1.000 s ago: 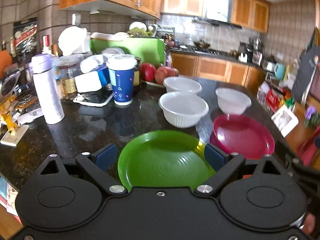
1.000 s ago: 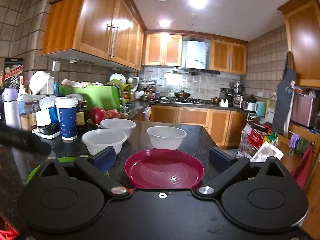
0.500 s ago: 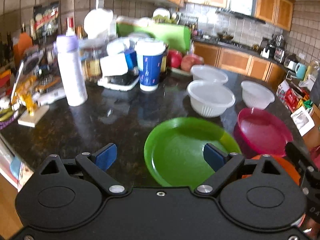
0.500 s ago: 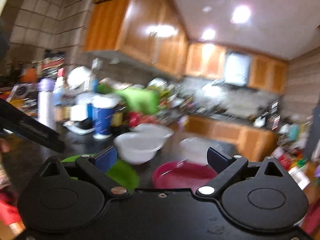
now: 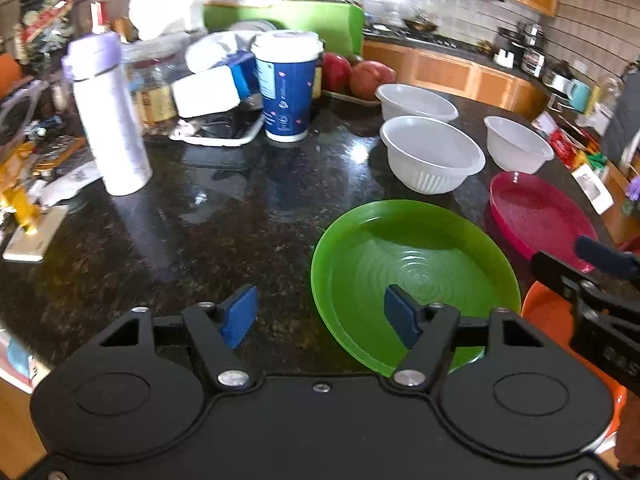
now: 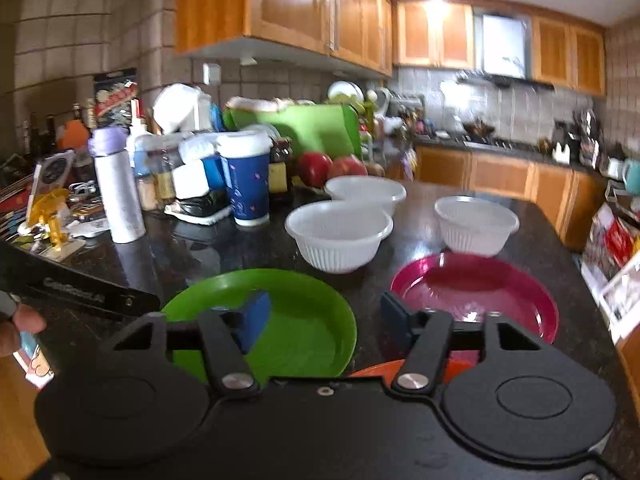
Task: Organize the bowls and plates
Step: 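Move the left gripper to the green plate rim and close on it, then lift the green plate with the left gripper and carry it aside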
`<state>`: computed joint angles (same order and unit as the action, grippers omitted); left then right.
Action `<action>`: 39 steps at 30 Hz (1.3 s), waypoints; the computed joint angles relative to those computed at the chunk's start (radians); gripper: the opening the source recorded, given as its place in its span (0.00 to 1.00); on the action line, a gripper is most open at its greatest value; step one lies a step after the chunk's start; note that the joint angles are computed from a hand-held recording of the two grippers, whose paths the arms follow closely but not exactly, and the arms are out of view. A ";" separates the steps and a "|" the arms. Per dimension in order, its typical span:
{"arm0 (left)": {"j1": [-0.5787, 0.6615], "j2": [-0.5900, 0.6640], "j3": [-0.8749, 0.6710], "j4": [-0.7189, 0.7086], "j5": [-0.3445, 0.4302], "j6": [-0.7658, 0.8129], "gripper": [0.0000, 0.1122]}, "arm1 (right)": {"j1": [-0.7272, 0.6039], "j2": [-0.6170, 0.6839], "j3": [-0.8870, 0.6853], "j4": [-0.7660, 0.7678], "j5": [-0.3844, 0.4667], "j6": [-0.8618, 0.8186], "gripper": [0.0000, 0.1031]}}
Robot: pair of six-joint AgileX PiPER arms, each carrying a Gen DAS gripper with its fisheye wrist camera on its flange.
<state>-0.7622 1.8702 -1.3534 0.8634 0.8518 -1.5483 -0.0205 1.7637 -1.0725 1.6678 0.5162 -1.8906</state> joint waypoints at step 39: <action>0.237 0.085 -0.049 -0.404 -0.242 0.610 0.20 | 0.170 0.252 -0.358 -1.085 -0.180 1.243 0.09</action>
<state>-0.5254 1.9549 -1.4028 0.4597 0.6098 -0.9382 0.1493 2.0154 -1.4310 0.5829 0.3358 -0.6475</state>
